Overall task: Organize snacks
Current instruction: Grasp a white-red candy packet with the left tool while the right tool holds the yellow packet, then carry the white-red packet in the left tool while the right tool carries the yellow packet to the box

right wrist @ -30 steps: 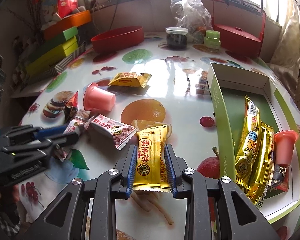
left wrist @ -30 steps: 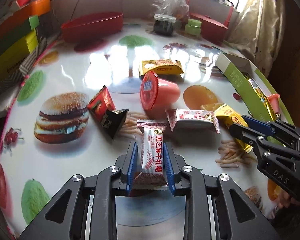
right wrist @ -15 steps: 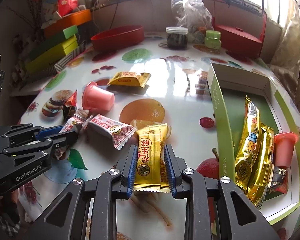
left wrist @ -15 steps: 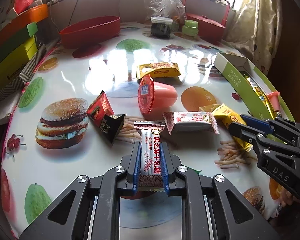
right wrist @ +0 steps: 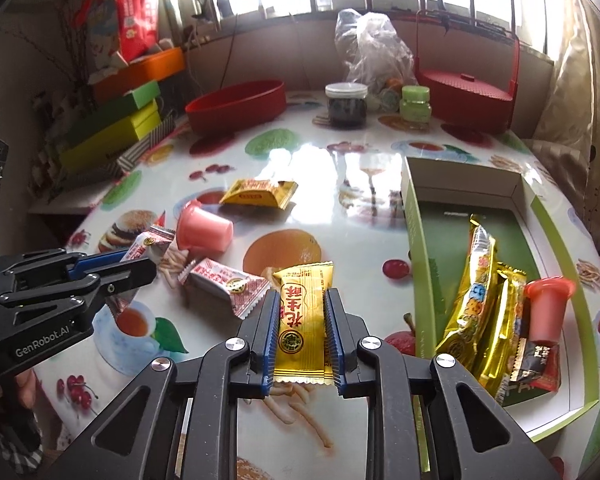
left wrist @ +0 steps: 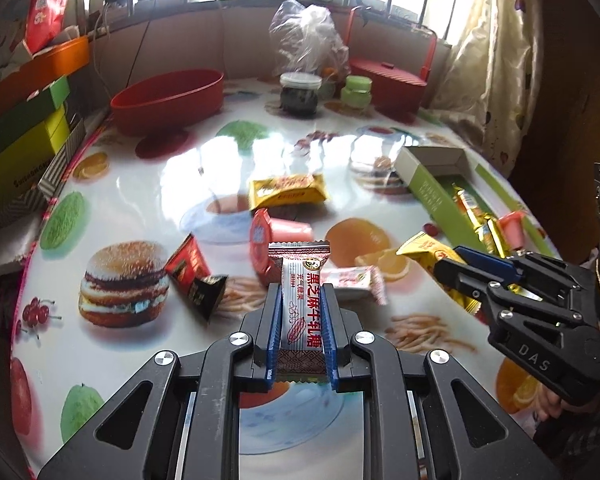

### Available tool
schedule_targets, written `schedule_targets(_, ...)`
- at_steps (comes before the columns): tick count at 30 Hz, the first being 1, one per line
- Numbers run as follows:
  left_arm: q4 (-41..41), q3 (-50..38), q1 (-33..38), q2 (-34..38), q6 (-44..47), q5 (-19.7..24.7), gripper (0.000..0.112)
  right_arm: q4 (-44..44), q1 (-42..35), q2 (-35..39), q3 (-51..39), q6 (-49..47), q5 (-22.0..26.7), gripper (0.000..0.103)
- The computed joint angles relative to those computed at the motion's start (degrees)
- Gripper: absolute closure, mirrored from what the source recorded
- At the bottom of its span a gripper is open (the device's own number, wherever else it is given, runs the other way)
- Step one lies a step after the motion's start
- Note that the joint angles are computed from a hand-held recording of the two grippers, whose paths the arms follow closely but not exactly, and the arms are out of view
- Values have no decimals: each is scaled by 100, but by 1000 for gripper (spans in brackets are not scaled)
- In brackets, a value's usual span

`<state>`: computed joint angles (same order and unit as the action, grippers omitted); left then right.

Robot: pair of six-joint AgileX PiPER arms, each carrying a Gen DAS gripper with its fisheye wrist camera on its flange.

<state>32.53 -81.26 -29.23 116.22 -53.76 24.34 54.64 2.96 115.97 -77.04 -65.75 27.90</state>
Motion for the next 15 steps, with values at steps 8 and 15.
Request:
schedule_targets(8,-100,-433,-130,101,296,79,93,131,-106,-181,17,-109,-48,82)
schedule_targets(15,-573,-1138,-216,398,942,185,93,144,-331,-224,-97,-39,-117,82)
